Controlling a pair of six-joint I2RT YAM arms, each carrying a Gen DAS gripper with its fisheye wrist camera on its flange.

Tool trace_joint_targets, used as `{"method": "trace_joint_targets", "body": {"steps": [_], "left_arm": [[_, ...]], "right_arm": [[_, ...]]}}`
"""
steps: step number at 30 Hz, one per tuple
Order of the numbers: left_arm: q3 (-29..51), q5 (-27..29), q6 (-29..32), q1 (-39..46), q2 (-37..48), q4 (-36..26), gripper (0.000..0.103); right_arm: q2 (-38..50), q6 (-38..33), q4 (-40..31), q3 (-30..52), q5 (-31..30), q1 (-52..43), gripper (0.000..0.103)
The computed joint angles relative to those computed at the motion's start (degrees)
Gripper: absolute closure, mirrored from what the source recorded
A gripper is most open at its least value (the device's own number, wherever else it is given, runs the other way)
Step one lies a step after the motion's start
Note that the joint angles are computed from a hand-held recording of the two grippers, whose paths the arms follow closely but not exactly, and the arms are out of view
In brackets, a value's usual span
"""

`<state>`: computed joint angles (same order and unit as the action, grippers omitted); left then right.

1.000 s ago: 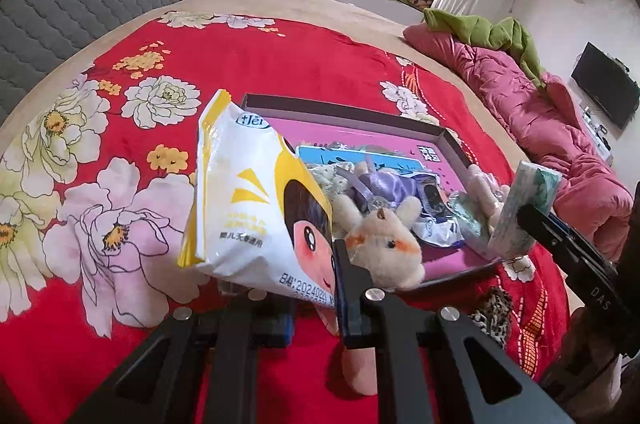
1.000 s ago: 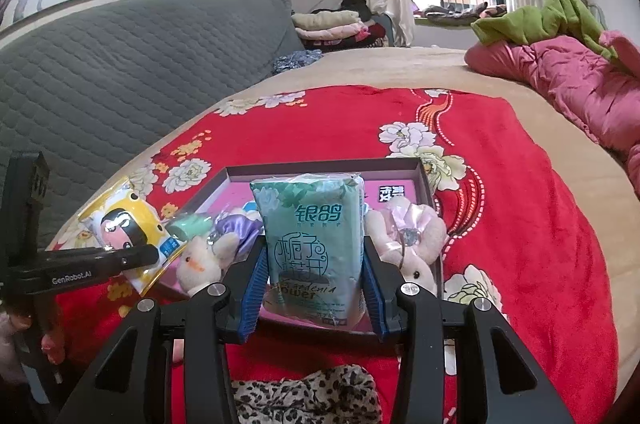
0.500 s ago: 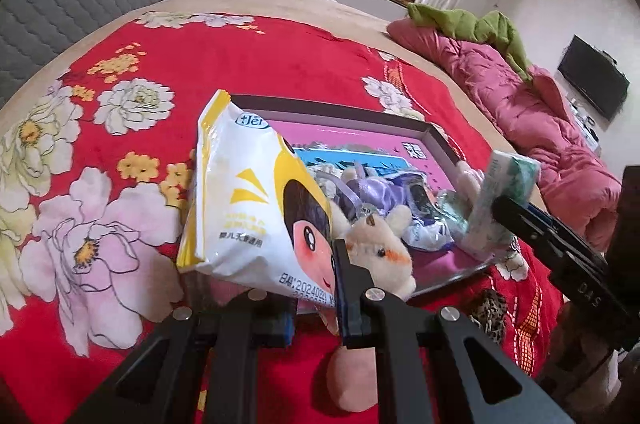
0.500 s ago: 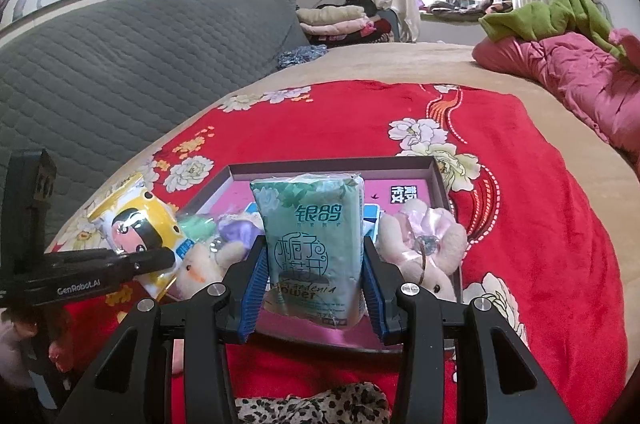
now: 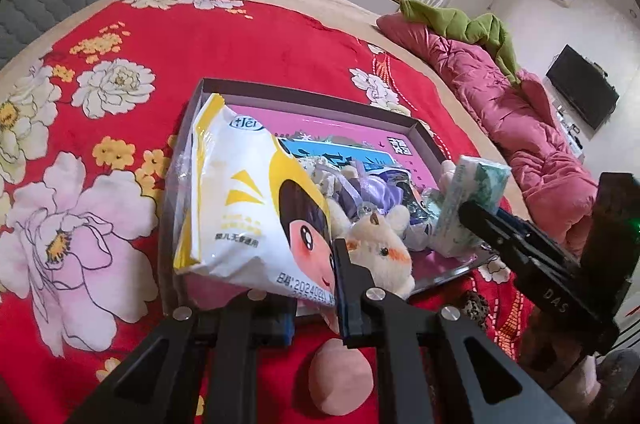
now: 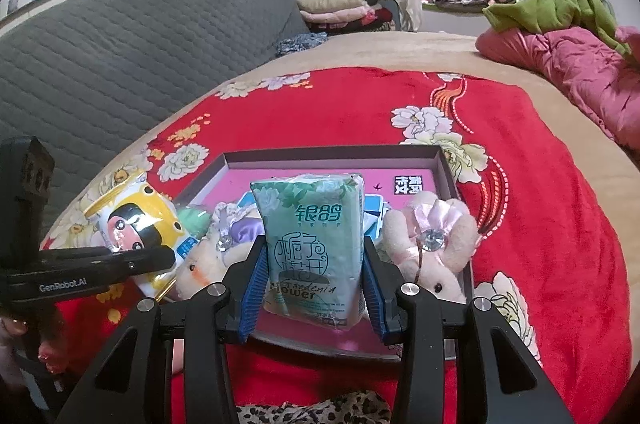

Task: Organize soft objects
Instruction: 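Lower the tissue pack into the box with the right gripper while the left holds the wipes pack above it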

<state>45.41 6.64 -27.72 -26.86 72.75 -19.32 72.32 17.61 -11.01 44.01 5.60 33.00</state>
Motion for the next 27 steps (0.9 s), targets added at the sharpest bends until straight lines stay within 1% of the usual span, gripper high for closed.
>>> {"method": "trace_joint_targets", "body": {"steps": [13, 27], "left_arm": [[-0.1, 0.6, -0.2, 0.4, 0.1, 0.0, 0.087], [-0.4, -0.9, -0.5, 0.7, -0.8, -0.9, 0.086]], "right_arm": [[5.2, -0.8, 0.3, 2.2, 0.1, 0.0, 0.058], [6.5, -1.0, 0.2, 2.4, 0.9, 0.0, 0.057]]}}
